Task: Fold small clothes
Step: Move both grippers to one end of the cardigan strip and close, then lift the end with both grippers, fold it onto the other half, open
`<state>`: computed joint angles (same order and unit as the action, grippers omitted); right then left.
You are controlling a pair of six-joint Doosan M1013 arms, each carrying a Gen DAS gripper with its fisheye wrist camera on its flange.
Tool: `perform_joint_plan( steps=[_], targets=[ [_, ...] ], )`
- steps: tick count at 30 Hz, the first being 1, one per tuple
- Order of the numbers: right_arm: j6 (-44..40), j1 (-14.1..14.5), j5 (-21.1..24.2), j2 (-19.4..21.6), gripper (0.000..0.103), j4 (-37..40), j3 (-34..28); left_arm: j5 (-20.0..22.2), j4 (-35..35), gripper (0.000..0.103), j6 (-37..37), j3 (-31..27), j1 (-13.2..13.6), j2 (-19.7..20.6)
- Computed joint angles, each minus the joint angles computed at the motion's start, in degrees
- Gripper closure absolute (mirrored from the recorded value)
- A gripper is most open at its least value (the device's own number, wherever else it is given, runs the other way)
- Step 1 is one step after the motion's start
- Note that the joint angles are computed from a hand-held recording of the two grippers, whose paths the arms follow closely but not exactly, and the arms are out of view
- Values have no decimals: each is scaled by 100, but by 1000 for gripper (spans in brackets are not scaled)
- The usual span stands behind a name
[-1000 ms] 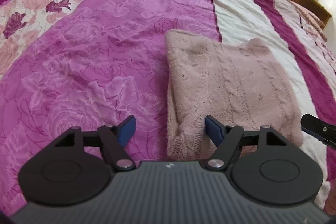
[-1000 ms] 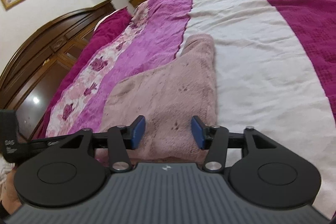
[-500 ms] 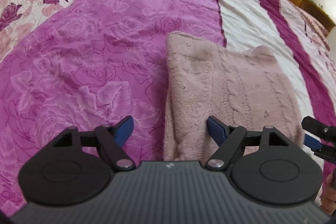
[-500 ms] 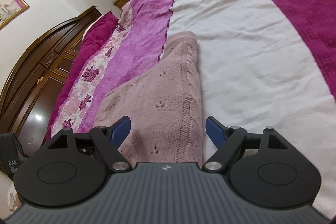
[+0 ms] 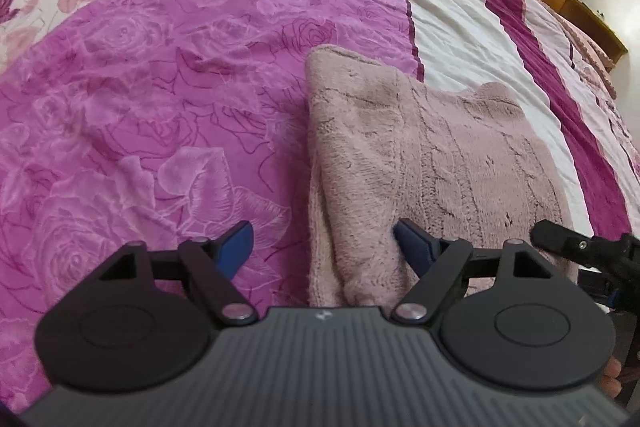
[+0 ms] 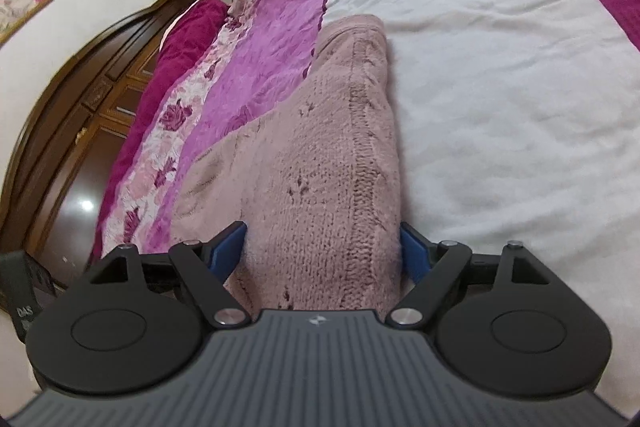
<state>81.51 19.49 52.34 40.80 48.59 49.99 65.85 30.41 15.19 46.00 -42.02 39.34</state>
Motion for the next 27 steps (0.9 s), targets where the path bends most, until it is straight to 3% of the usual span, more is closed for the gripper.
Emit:
perform_joint_plan(
  steps=[5,10,12,15,18,23,27],
  targets=[
    [-98,19,-51,46,19,45,-40,-501,-125,24,-323,311,62,-146],
    [-181,-5,-16,105,19,217,-81,-1581,-492,25,-527,822,156,-369],
    [-137,-11,36,156,24,223,-168,-1964,-605,33,-666,968,187,-414],
    [148,-10,89,204,43,71,-306,-2297,-464,60,-959,1093,187,-455],
    [135,-18,37,168,50,155,-361,-2338,-418,67,-1095,1066,188,-463],
    [31,-45,-18,20,52,366,-456,-2514,-359,69,-1276,1000,136,-495],
    [-239,-126,-159,-320,52,347,-187,-2700,-504,70,-1083,897,43,-486]
  ],
)
